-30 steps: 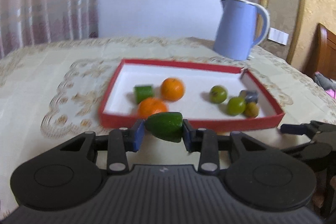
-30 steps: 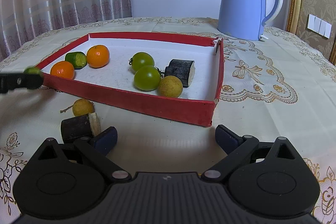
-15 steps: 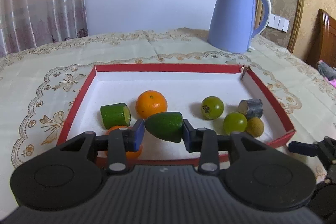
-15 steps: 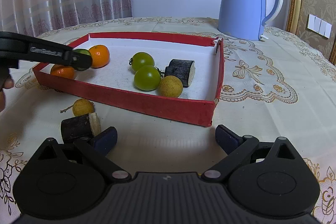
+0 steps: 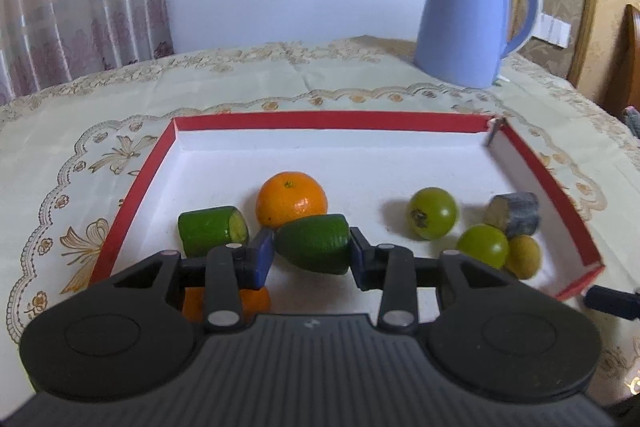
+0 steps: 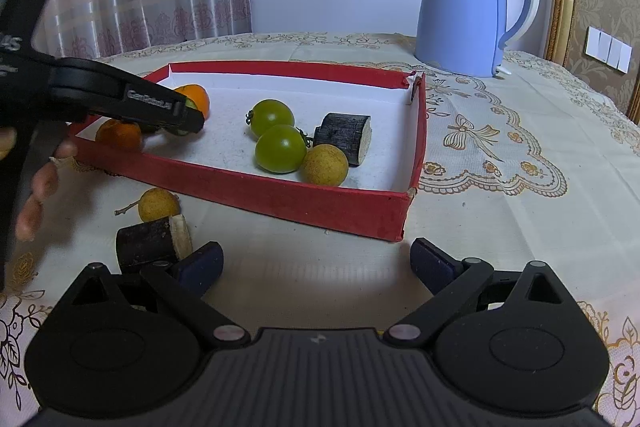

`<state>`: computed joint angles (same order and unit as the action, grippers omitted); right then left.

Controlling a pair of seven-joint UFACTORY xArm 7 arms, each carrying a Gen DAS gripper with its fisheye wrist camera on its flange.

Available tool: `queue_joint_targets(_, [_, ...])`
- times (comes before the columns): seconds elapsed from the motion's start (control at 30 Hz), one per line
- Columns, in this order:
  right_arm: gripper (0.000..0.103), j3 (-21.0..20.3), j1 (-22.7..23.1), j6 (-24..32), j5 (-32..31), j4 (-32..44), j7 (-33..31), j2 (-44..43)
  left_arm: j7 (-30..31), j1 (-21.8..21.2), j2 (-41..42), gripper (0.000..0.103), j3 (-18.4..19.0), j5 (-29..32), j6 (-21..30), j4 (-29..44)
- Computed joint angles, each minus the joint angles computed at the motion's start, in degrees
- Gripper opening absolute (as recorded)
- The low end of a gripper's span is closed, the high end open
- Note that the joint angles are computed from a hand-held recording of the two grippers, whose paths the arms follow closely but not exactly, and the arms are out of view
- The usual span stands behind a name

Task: Organize fruits

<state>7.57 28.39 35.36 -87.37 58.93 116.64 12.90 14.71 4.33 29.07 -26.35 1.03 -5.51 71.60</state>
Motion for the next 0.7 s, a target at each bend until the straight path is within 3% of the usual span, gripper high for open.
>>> queue_joint_targets(0.07, [0.101,0.00,0.01,0.00,0.02,0.02,-0.01,0.01,-0.62,-3.25,0.23,0.037,3.51,0.13,-0.47,0.96])
queue_joint_targets(0.23, [0.101,-0.01,0.02,0.00,0.02,0.01,-0.01,0.00,-1.90,-7.59,1.04,0.039,8.15,0.15,-0.04,3.12])
queue_joint_targets(0.3, [0.101,-0.01,0.02,0.00,0.02,0.01,-0.01,0.00,-1.87,-8.43,0.96,0.054,9.16,0.67,-1.24,2.73])
queue_joint_targets(0.37, [0.101,-0.01,0.02,0.00,0.02,0.01,-0.01,0.00,-1.72,-6.76,0.61,0.082,7.38,1.47,-2.26,1.69])
queue_joint_targets(0.43, [0.101,-0.01,0.03,0.01,0.05,0.03,-0.04,0.01,-2.79,-8.27,-0.29,0.089,9.22,1.43,-4.42,0.17])
queue_joint_targets(0.53, [0.101,-0.02,0.02,-0.02,0.03,0.01,-0.02,0.00,-4.09,-10.47,-1.22,0.090,12.11,2.37,-6.00,-1.08])
queue_joint_targets(0.7, [0.101,-0.01,0.02,-0.03,0.03,0.02,-0.01,-0.01,-7.52,-7.28,-2.77,0.090,10.12,4.70,-8.76,-4.01])
